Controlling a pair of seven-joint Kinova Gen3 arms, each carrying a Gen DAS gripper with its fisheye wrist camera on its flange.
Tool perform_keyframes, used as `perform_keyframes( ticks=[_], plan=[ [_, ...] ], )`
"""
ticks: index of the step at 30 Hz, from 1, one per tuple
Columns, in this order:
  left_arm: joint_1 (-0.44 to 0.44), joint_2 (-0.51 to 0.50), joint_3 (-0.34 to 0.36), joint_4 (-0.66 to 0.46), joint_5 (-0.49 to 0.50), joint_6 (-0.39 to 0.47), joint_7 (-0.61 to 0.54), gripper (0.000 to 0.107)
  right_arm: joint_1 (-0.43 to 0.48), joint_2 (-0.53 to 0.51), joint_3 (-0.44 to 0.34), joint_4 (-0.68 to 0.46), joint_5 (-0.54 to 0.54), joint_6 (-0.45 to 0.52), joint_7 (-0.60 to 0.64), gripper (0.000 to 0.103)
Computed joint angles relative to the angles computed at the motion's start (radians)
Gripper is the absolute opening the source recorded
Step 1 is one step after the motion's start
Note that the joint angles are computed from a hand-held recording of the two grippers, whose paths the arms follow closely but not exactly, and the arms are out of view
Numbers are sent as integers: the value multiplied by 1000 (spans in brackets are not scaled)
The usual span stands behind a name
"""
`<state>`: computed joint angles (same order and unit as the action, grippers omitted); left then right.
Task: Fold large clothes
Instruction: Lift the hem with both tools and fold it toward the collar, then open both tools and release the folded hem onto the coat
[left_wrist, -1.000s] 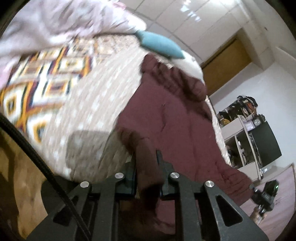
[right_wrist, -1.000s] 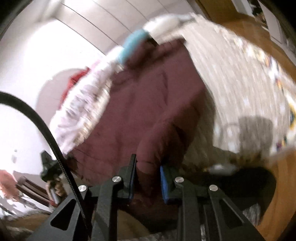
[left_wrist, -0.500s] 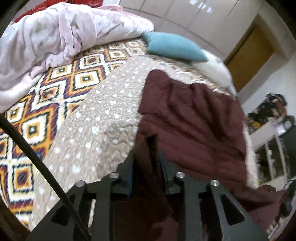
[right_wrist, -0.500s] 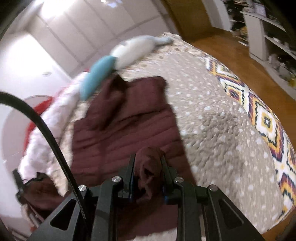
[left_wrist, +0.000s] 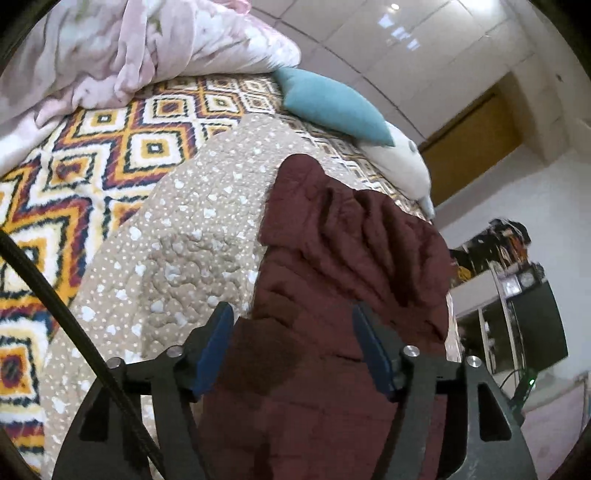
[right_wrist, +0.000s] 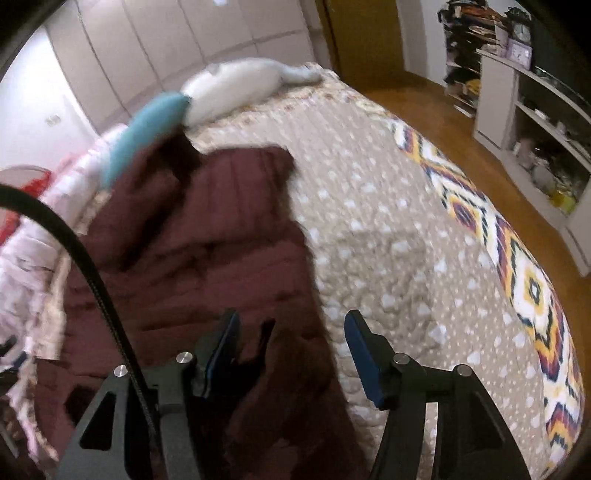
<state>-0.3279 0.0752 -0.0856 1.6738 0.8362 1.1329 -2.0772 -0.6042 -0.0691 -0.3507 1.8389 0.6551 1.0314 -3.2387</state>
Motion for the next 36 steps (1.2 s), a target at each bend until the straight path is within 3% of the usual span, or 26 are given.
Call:
perform_keyframes(
  ticks=[4,8,11,19,22,24,26,28,31,33,36],
  plan=[
    [-69,-14,92,2,-87,14,-28,69,3,-67,-36,25,18,-4,-5,74],
    [73,-66,41,59,-250,-100,-22,69,39,-136,-66,69,-12,-29,-2,75],
    [127,-117,62,104,-370,-185,41,69,65,-141,-94,79,-35,-23,17,76],
    [230,-211,57,176,-506,-291,152,69,45,-149,-203,66,36,-24,-50,76],
    [257,-237,55,189,-532,-315,178,69,11,-117,-238,20,60,-72,21,64],
    [288,-244,45,191,-565,-326,213,69,-57,-75,-192,0,61,-150,76,56],
    [280,-254,90,196,-647,-342,286,69,-71,-7,-176,-31,49,-179,131,52],
    [222,-273,183,211,-728,-365,354,69,-83,86,-155,-80,43,-153,153,51],
    [146,-309,309,242,-850,-399,451,69,-136,217,-44,-147,-2,-103,185,51],
    [165,-315,326,252,-928,-403,514,69,-145,303,-3,-189,-27,-55,194,51],
    [262,-300,283,254,-1044,-393,611,69,-148,327,-6,-199,-4,-33,155,51]
  ],
)
